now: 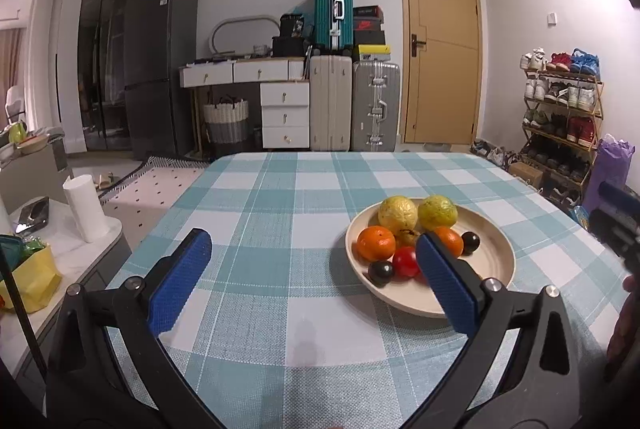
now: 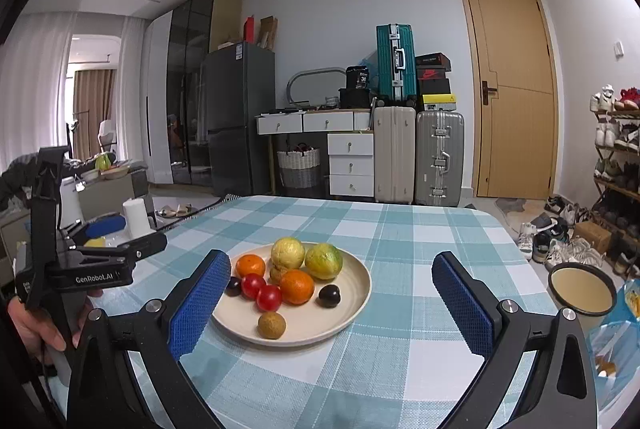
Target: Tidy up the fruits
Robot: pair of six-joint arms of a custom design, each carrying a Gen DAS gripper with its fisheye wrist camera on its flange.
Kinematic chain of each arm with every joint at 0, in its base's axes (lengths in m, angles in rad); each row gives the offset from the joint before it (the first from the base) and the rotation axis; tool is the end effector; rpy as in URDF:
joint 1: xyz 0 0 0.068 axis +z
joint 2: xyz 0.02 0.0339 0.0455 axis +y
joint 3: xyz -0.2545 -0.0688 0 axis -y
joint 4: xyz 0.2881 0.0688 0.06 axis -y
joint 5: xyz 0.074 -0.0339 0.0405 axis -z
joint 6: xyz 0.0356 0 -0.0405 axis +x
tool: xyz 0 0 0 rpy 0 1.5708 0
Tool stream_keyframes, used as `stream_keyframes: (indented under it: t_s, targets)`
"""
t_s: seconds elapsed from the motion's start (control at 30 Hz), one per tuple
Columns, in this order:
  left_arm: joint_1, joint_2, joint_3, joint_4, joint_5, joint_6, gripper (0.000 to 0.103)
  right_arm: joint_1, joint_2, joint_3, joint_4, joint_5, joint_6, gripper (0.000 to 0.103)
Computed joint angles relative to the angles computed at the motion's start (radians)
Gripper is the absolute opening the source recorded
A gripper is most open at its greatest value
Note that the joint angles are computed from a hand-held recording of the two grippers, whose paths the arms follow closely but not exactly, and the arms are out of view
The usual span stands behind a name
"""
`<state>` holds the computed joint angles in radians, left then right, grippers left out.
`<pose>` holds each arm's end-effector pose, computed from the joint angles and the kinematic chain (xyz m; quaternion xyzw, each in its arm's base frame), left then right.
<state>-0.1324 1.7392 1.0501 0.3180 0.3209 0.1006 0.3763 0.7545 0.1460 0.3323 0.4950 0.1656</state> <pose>0.4184 -0.0671 0.1884 0.1843 0.7988 -0.1407 0.5551 0.1983 0.0602 0.1436 0.0656 0.7847 -0.0318 0.6156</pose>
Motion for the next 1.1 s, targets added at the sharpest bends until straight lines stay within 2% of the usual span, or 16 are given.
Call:
stream_keyframes:
  t_s: [0.13, 0.27, 1.1]
  targets:
    - [-0.004, -0.003, -0.016, 0.038, -0.018, -0.01, 0.102, -0.003, 0.054, 0.014, -0.002, 0.005, 0.013, 0.103]
    - [-0.005, -0.007, -0.032, 0.068, -0.02, -0.016, 0.102, -0.035, 0.102, 0.042, -0.019, -0.04, 0.026, 0.103]
    - [0.001, -0.02, -0.044, 0.07, -0.016, -0.017, 0.102, -0.026, 0.095, 0.034, 0.0, -0.039, 0.012, 0.103]
